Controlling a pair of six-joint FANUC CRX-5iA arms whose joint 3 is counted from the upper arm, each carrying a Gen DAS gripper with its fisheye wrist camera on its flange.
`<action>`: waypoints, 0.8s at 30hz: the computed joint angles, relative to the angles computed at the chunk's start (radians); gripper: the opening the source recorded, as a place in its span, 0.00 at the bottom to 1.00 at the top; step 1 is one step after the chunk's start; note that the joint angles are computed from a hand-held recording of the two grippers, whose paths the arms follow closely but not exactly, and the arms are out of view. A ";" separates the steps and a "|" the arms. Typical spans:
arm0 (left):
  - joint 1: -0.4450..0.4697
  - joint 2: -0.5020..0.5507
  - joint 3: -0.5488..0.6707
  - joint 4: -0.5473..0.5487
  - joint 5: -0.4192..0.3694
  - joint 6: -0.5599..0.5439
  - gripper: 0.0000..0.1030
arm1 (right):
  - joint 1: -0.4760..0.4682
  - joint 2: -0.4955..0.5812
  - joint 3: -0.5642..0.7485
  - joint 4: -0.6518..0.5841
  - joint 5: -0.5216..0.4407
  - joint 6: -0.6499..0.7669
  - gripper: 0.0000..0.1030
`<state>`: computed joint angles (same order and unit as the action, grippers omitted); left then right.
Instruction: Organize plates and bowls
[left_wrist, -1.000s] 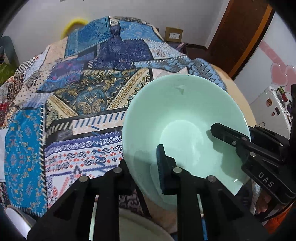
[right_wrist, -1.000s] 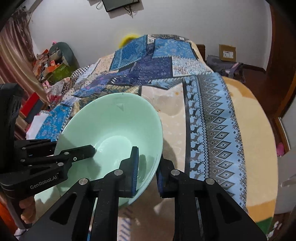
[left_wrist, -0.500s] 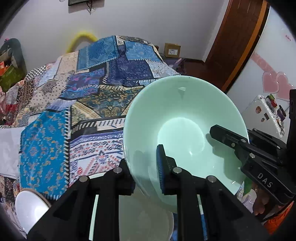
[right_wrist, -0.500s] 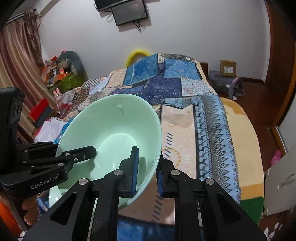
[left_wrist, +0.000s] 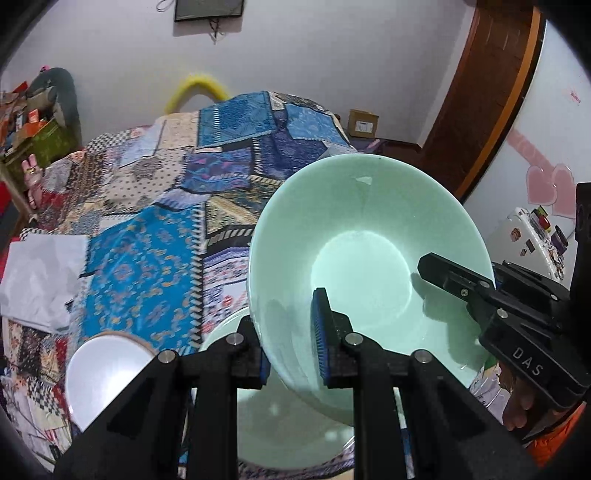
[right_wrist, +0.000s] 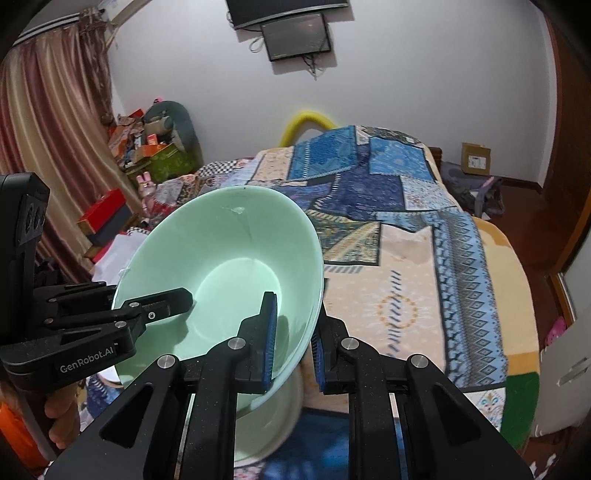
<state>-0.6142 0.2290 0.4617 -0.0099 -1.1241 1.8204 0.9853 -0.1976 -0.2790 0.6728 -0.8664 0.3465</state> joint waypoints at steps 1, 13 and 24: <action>0.004 -0.013 -0.014 -0.003 0.002 0.002 0.19 | 0.007 0.005 0.003 0.003 0.000 -0.004 0.15; 0.102 -0.193 -0.234 0.027 0.046 -0.006 0.19 | 0.074 0.094 0.073 -0.007 0.024 0.022 0.16; 0.194 -0.304 -0.365 0.021 0.036 -0.021 0.19 | 0.088 0.187 0.148 -0.126 0.102 0.117 0.16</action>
<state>-0.4202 -0.0752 0.0969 0.0107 -1.0883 1.7992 1.0736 -0.0111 -0.1308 0.5468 -0.7644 0.4636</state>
